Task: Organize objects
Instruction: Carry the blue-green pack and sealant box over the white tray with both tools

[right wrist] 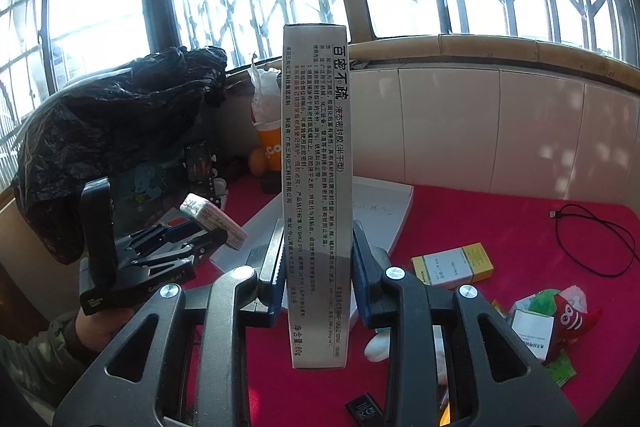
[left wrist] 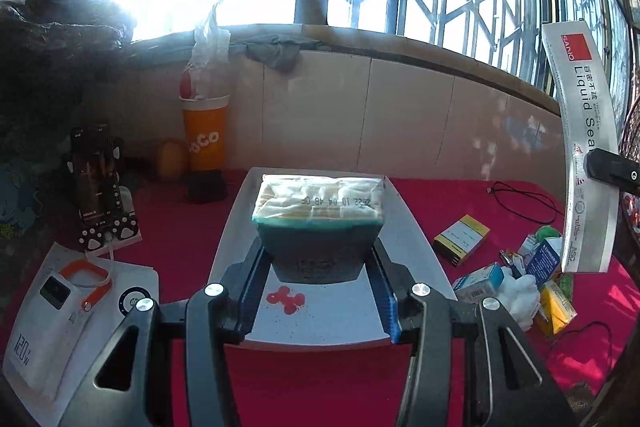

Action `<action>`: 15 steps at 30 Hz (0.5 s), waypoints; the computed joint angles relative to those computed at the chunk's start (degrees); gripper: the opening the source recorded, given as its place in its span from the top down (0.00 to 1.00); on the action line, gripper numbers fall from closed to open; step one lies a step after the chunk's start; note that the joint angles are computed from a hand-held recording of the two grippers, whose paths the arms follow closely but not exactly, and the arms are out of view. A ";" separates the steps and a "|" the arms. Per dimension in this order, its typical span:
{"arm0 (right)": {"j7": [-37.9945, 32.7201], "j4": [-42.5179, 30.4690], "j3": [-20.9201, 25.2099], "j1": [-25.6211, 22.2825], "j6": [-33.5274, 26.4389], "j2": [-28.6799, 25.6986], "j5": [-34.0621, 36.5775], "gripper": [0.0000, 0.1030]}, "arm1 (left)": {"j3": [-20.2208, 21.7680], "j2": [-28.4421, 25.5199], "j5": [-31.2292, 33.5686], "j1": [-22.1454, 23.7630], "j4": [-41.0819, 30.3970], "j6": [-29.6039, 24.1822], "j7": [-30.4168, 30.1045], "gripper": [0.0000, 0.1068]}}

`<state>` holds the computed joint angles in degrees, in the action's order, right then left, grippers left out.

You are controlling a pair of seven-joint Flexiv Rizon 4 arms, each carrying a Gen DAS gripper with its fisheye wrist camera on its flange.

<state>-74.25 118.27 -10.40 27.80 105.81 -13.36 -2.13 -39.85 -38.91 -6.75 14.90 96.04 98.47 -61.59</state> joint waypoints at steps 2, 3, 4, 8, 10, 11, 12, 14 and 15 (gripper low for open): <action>1.03 -1.67 2.51 -2.31 -0.81 -1.35 -0.63 0.73 | 1.83 -0.01 -0.33 -1.33 -1.27 -0.43 -0.02 0.54; 1.83 -2.68 4.47 -4.21 -1.33 -2.11 -1.19 0.73 | 2.70 -0.06 -0.61 -2.00 -1.94 -0.73 0.03 0.54; 2.79 -3.81 6.53 -6.21 -1.96 -2.94 -1.78 0.73 | 3.75 -0.11 -0.98 -2.81 -2.73 -1.12 0.10 0.54; 6.44 -8.05 12.76 -12.31 -5.01 -6.15 -4.47 0.73 | 7.97 -0.69 -2.84 -6.42 -6.30 -2.95 0.82 0.54; 8.05 -8.44 8.85 -9.15 -6.00 -6.75 -5.85 0.73 | 10.66 -0.95 -4.09 -8.54 -8.15 -3.88 1.05 0.54; 8.63 -9.04 9.14 -9.48 -6.77 -7.24 -6.51 0.73 | 11.79 -1.20 -4.70 -9.47 -9.09 -4.22 1.17 0.54; 8.78 -10.15 11.30 -11.33 -7.84 -7.93 -6.81 0.73 | 13.28 -1.49 -5.30 -10.65 -10.17 -4.60 1.18 0.54; 8.58 -12.65 17.34 -16.53 -10.18 -9.50 -7.09 0.73 | 16.07 -2.31 -6.41 -12.93 -12.51 -5.65 1.20 0.54; 8.72 -13.71 18.56 -17.48 -11.28 -10.14 -7.15 0.73 | 17.19 -2.76 -7.00 -13.86 -13.71 -6.48 1.22 0.54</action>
<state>-65.52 104.56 8.15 10.32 94.54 -23.51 -9.28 -22.66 -41.67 -13.75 1.04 82.33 91.99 -60.38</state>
